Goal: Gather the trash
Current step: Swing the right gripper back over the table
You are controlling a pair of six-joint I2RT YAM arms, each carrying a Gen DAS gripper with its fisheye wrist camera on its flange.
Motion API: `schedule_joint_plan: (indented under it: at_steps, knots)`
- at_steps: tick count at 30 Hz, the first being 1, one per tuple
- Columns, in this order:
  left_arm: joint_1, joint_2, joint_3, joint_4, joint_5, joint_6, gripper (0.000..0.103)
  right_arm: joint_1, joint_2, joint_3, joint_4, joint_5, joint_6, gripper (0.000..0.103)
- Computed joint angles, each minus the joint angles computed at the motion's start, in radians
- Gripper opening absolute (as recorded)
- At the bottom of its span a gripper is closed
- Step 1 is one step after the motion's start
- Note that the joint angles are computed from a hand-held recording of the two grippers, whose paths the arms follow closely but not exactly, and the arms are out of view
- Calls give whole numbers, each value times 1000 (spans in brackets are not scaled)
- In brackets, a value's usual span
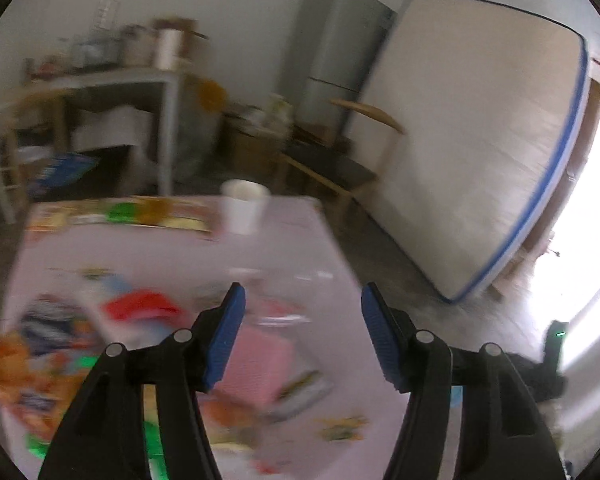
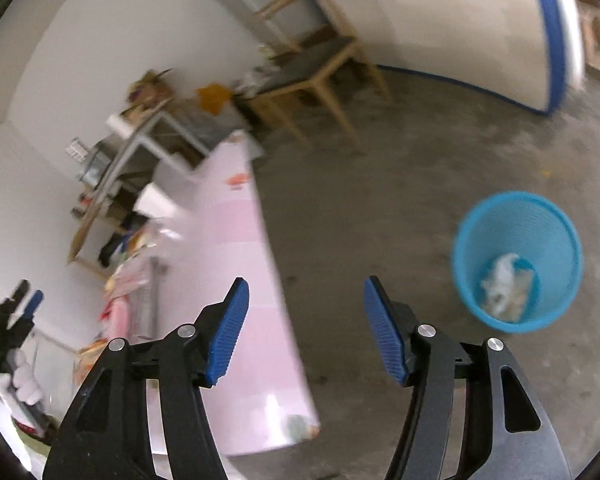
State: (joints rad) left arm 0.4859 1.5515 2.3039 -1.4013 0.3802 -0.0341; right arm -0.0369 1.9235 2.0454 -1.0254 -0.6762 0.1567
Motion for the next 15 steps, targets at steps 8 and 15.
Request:
schedule_joint_plan:
  at_steps: [8,15]
  knots:
    - [425,-90,-121,-23,161,124,62,165,126,291,-115,-83,17,59]
    - [569,-123,-272,-68,267,243,62,309,233,511,-241,-60,24,60]
